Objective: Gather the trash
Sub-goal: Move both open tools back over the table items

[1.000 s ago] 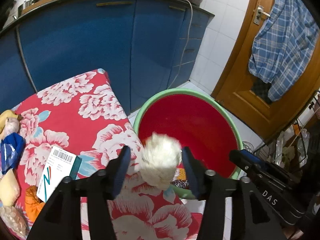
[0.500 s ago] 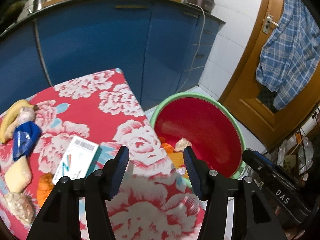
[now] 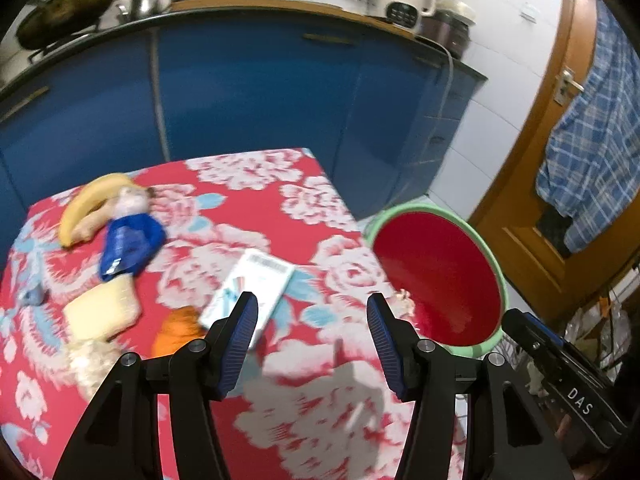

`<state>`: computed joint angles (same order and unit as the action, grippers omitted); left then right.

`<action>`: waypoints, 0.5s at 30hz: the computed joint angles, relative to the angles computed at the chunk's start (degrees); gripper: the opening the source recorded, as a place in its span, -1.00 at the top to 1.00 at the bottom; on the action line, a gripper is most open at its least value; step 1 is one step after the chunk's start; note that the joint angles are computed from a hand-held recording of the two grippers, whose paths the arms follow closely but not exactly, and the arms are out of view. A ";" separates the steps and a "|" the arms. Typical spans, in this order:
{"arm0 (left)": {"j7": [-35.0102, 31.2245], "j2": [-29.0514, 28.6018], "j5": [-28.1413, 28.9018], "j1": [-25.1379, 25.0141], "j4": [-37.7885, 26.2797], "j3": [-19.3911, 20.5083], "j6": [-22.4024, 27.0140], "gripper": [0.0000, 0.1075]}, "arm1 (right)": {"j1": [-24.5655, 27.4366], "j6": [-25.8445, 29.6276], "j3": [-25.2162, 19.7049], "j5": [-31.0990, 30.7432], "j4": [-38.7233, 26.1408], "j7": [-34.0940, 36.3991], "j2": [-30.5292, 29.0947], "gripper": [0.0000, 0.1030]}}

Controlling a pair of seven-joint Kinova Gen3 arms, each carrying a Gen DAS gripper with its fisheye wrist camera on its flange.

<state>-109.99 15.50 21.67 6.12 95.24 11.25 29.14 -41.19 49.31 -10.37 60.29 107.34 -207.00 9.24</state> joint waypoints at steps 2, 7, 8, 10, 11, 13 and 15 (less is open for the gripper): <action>-0.11 -0.90 0.32 -0.85 1.08 -0.48 -0.38 -0.08 | -0.45 0.26 -0.31 -0.28 -1.15 0.88 0.68 0.18; -1.25 -2.42 2.06 -3.50 3.21 -1.34 -0.73 -0.08 | -1.67 -0.04 -0.09 -0.85 -3.32 2.98 2.01 0.17; -1.39 -2.66 2.25 -3.86 3.57 -1.59 -0.84 -0.08 | -1.97 -0.12 -0.03 -1.01 -3.94 3.58 2.41 0.17; -1.57 -3.14 2.60 -4.61 4.33 -2.16 -1.24 -0.08 | -2.48 -0.52 0.26 -1.29 -4.67 4.38 2.97 0.17; -1.54 -3.31 2.73 -4.89 4.64 -2.40 -1.41 -0.08 | -2.72 -0.72 0.41 -1.52 -5.08 4.86 3.26 0.17; -1.83 -3.62 3.20 -5.73 5.23 -2.77 -1.63 -0.08 | -3.23 -0.85 0.77 -2.00 -5.84 5.66 3.80 0.17; -1.98 -3.73 3.52 -6.54 5.79 -3.23 -1.99 -0.08 | -3.76 -0.92 1.12 -2.52 -6.73 6.49 4.45 0.17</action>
